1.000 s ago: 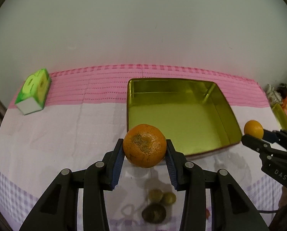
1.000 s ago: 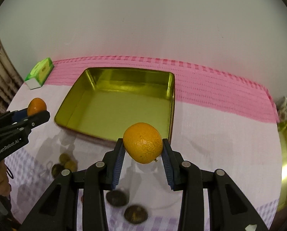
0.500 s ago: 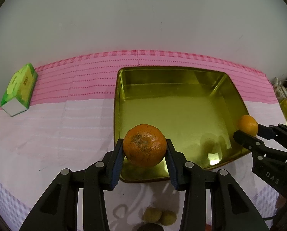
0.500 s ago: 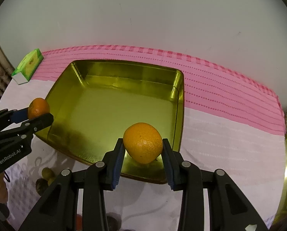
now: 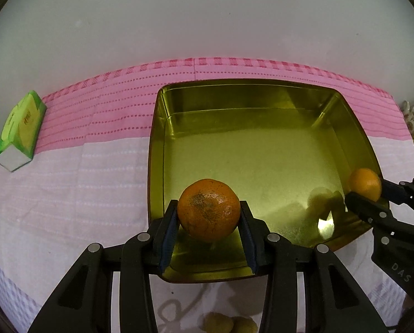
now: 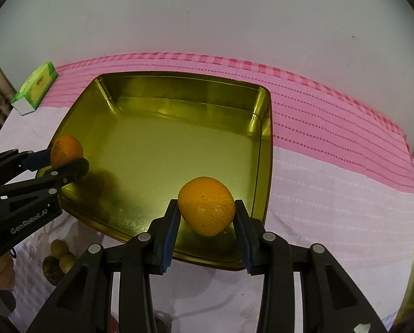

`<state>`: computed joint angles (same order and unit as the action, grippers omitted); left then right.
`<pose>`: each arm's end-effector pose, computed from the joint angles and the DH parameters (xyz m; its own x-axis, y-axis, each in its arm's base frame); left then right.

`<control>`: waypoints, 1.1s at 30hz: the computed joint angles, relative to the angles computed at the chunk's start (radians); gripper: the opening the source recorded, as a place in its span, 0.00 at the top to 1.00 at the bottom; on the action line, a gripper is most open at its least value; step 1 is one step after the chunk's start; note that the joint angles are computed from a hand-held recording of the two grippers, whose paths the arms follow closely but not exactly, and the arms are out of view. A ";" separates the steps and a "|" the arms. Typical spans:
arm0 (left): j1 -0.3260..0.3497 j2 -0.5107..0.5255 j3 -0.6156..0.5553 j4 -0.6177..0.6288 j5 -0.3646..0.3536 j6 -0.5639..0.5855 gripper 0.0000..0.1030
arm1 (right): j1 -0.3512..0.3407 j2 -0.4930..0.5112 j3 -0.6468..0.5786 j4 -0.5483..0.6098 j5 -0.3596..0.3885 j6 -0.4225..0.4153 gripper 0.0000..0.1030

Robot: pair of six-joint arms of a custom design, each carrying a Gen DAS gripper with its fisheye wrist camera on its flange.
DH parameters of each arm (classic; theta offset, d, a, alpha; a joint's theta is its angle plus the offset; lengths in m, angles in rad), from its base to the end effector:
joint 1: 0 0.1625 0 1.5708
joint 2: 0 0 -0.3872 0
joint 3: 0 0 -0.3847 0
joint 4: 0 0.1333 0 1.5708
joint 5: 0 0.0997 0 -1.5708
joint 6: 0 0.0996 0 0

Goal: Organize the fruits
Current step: 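Lower both oranges into the tin and open both tools, then withdraw both tools from the tin back toward the fruits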

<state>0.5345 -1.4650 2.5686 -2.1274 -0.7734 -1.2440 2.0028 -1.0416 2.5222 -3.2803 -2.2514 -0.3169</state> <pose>-0.1222 -0.3101 0.0928 -0.7075 -0.1582 -0.6888 0.2022 0.8885 -0.4118 0.2085 -0.2835 0.0608 -0.6004 -0.4616 0.6530 -0.6260 0.7794 -0.0246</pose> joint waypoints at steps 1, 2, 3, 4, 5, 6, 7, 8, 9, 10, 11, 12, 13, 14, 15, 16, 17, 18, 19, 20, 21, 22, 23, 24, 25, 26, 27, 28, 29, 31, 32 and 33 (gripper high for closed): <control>0.004 0.003 -0.001 -0.005 -0.002 0.004 0.59 | 0.002 0.002 -0.001 -0.002 -0.001 0.002 0.64; 0.006 0.003 -0.001 -0.003 -0.003 0.005 0.59 | 0.002 0.002 -0.001 -0.005 -0.002 0.000 0.65; 0.008 0.004 -0.002 -0.001 -0.005 0.005 0.59 | 0.001 0.000 -0.001 -0.004 -0.002 -0.001 0.65; 0.008 0.004 -0.003 0.004 -0.006 0.004 0.59 | 0.002 -0.001 -0.002 -0.001 -0.002 0.000 0.65; 0.008 0.005 -0.006 0.008 -0.008 0.005 0.58 | 0.003 -0.001 -0.002 0.000 -0.002 0.003 0.65; 0.008 0.005 -0.006 0.009 -0.008 0.005 0.58 | 0.002 -0.005 -0.001 0.000 0.002 0.004 0.65; 0.011 0.006 -0.008 0.010 -0.010 0.007 0.58 | 0.001 -0.009 0.002 0.002 0.006 0.003 0.65; 0.014 0.006 -0.010 0.011 -0.012 0.008 0.58 | 0.002 -0.012 0.001 0.007 0.004 0.005 0.64; 0.016 0.006 -0.012 0.012 -0.015 0.006 0.58 | 0.003 -0.014 0.001 0.012 0.001 0.010 0.61; 0.018 0.004 -0.014 0.014 -0.020 0.001 0.58 | 0.003 -0.021 0.004 0.013 0.004 0.012 0.59; 0.019 0.000 -0.015 0.016 -0.025 -0.001 0.58 | 0.005 -0.025 0.004 0.017 0.006 0.015 0.58; 0.016 -0.006 -0.013 0.012 -0.026 -0.001 0.57 | 0.007 -0.029 0.006 0.017 0.004 0.019 0.57; 0.010 -0.011 -0.010 0.015 -0.024 -0.005 0.54 | 0.011 -0.036 0.008 0.018 0.002 0.023 0.55; 0.001 -0.017 -0.008 0.015 -0.023 -0.005 0.50 | 0.013 -0.046 0.012 0.019 0.006 0.024 0.54; -0.008 -0.021 -0.009 0.023 -0.021 -0.010 0.48 | 0.015 -0.056 0.016 0.024 0.009 0.027 0.52; -0.018 -0.023 -0.010 0.037 -0.019 -0.021 0.44 | 0.019 -0.066 0.017 0.033 0.011 0.034 0.51; -0.029 -0.024 -0.014 0.059 -0.013 -0.034 0.41 | 0.023 -0.077 0.021 0.039 0.011 0.040 0.51; -0.040 -0.029 -0.015 0.068 -0.011 -0.041 0.41 | 0.028 -0.086 0.025 0.043 0.012 0.042 0.51; -0.051 -0.037 -0.014 0.076 -0.013 -0.048 0.41 | 0.032 -0.095 0.029 0.046 0.011 0.044 0.51; -0.060 -0.040 -0.017 0.089 -0.014 -0.059 0.41 | 0.036 -0.106 0.034 0.048 0.010 0.047 0.51; -0.069 -0.043 -0.020 0.106 -0.015 -0.071 0.41 | 0.038 -0.119 0.040 0.054 0.013 0.051 0.50; -0.081 -0.049 -0.021 0.121 -0.017 -0.083 0.41 | 0.040 -0.128 0.044 0.059 0.014 0.056 0.50; -0.097 -0.057 -0.021 0.135 -0.021 -0.097 0.41 | 0.044 -0.138 0.048 0.065 0.011 0.061 0.50; -0.109 -0.064 -0.021 0.154 -0.023 -0.110 0.41 | 0.047 -0.150 0.054 0.069 0.010 0.064 0.50; -0.124 -0.070 -0.023 0.180 -0.028 -0.130 0.41 | 0.048 -0.163 0.061 0.074 0.011 0.066 0.50; -0.144 -0.082 -0.022 0.205 -0.035 -0.150 0.41 | 0.050 -0.179 0.068 0.081 0.014 0.071 0.50; -0.159 -0.094 -0.021 0.224 -0.040 -0.164 0.41 | 0.052 -0.191 0.075 0.085 0.015 0.075 0.50; -0.184 -0.110 -0.020 0.261 -0.051 -0.193 0.41 | 0.056 -0.204 0.083 0.090 0.016 0.080 0.50; -0.203 -0.120 -0.019 0.289 -0.060 -0.218 0.41 | 0.061 -0.222 0.093 0.100 0.018 0.086 0.50; -0.253 -0.160 -0.008 0.347 -0.084 -0.274 0.41 | 0.073 -0.260 0.115 0.119 0.017 0.099 0.50; -0.273 -0.173 -0.004 0.371 -0.098 -0.299 0.41 | 0.080 -0.275 0.126 0.127 0.015 0.107 0.50; -0.298 -0.190 0.003 0.401 -0.117 -0.330 0.41 | 0.084 -0.288 0.135 0.133 0.014 0.111 0.50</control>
